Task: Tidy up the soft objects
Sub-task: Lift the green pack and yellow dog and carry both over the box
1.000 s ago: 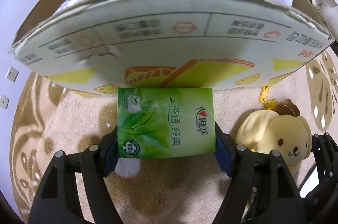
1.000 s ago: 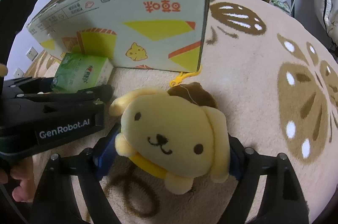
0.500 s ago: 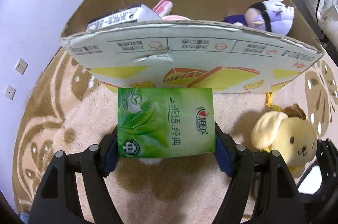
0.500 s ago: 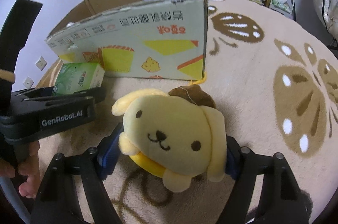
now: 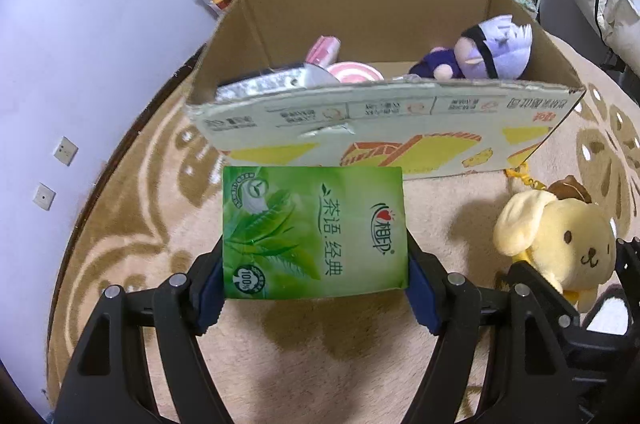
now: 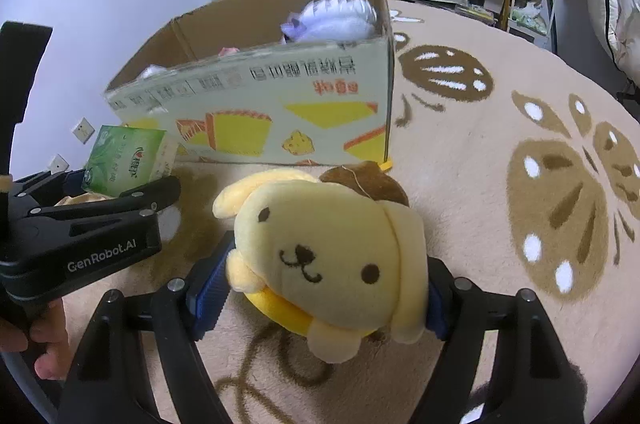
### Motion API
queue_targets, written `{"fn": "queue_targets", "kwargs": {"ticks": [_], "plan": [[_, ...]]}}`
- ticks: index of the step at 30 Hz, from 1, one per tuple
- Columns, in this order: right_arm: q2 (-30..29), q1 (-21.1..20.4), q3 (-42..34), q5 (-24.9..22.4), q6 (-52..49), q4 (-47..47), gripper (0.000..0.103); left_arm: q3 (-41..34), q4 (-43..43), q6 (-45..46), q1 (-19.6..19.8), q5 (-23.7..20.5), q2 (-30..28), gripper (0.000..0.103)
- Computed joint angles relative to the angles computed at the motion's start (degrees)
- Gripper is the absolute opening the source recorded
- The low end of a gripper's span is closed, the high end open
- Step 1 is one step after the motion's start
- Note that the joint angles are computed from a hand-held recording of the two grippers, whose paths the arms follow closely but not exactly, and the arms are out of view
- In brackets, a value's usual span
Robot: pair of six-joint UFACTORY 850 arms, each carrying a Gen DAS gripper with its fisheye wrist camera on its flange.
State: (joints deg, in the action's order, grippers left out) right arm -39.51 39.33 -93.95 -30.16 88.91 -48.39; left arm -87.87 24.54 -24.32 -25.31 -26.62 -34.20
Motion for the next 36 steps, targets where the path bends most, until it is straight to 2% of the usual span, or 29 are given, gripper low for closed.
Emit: {"fn": "queue_targets", "kwargs": {"ticks": [8, 11, 13, 17, 23, 27, 31, 36], "plan": [[2.6, 1.3, 1.7, 0.1, 8.8, -9.6, 0.082, 2.3, 3.9, -4.1, -0.2, 1.4, 4.9, 0.074], [3.2, 1.5, 1.6, 0.0, 10.9, -12.6, 0.082, 3.8, 5.5, -6.1, 0.3, 4.0, 6.1, 0.074], [3.8, 1.8, 1.7, -0.6, 13.1, -15.5, 0.082, 4.4, 3.5, -4.5, 0.9, 6.4, 6.7, 0.074], [5.0, 2.0, 2.2, -1.1, 17.5, -20.9, 0.082, 4.6, 6.0, -6.0, 1.3, 8.3, 8.2, 0.074], [5.8, 1.8, 1.6, -1.8, 21.8, -27.2, 0.082, 4.0, 16.0, -14.1, 1.0, 10.4, 9.7, 0.074], [5.7, 1.8, 0.1, -2.6, 21.5, -29.4, 0.082, 2.1, 21.2, -17.6, 0.9, 10.5, 9.0, 0.074], [4.8, 1.2, -2.6, -3.1, 19.5, -30.2, 0.083, -1.2, 19.7, -15.8, 1.2, 9.8, 6.8, 0.074], [3.4, 0.1, -5.5, -2.7, 17.8, -30.4, 0.083, -3.6, 22.4, -19.5, 1.6, 10.5, 4.6, 0.074]]}}
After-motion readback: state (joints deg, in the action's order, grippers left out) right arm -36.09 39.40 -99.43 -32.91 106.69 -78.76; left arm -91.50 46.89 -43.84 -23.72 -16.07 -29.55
